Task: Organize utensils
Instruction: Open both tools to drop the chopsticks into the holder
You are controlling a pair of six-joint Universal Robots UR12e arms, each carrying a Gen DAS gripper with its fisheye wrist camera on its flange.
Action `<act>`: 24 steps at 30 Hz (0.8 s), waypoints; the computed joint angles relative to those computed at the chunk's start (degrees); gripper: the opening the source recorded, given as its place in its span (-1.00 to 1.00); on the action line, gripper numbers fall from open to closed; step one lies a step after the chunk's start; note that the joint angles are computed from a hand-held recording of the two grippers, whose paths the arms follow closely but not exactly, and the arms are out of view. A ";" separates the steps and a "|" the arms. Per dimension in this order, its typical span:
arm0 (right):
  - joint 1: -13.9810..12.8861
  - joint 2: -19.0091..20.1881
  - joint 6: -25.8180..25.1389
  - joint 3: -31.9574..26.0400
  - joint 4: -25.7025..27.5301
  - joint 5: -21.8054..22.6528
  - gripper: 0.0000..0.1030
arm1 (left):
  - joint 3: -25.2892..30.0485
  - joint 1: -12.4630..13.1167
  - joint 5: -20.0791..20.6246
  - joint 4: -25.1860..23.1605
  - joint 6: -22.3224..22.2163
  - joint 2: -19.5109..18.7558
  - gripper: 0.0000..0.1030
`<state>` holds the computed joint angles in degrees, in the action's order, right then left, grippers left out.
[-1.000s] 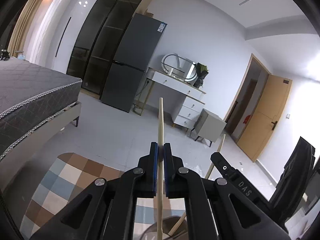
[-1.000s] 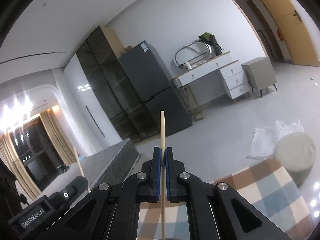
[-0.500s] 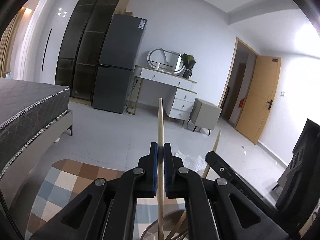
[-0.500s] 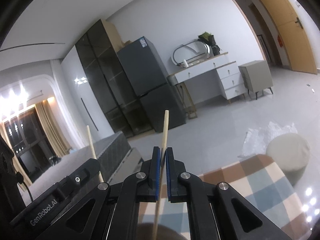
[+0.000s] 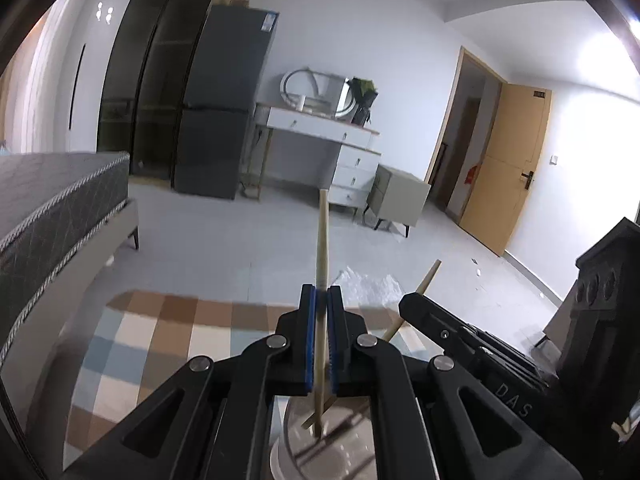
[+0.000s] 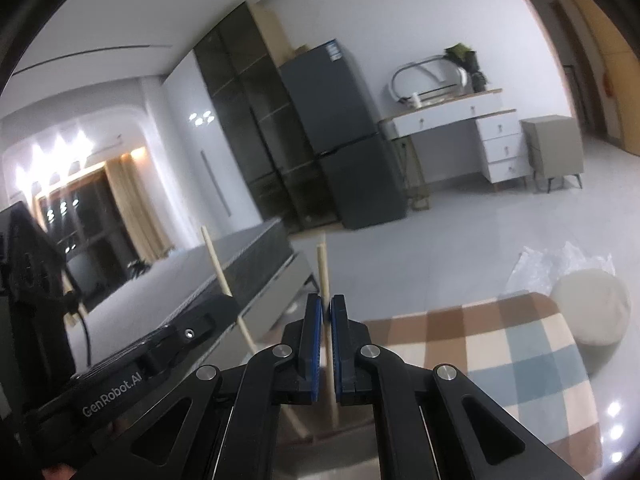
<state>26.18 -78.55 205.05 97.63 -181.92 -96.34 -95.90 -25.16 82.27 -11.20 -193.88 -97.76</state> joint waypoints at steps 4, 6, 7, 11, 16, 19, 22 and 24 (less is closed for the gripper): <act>-0.49 -1.22 -0.30 0.52 2.87 2.85 -0.82 | 0.10 0.36 0.87 -4.95 -2.01 1.64 -0.99; -0.54 -1.83 0.30 0.81 3.71 3.28 -0.72 | 0.26 0.91 -0.68 -7.23 -3.22 2.44 -0.98; -0.65 -2.29 0.43 1.02 4.09 4.06 -0.60 | 0.39 1.09 -1.38 -8.30 -3.51 2.83 -0.98; 0.05 -4.44 0.56 2.68 3.36 1.73 -0.13 | -0.18 0.47 0.44 -10.31 -2.44 5.09 -0.67; 1.23 -8.23 3.22 5.50 4.11 -1.71 0.09 | -1.64 -0.89 2.68 -10.93 -3.43 8.18 -0.17; 2.32 -10.17 3.49 6.97 4.25 -3.90 0.26 | -2.33 -2.23 6.32 -11.39 -4.10 9.64 0.16; 3.65 -11.85 2.83 8.15 5.01 -5.73 0.42 | -2.89 -3.57 10.85 -12.17 -5.28 10.83 0.31; 4.73 -12.67 2.31 8.60 6.13 -7.53 0.64 | -3.21 -4.22 12.58 -12.56 -5.61 11.40 0.31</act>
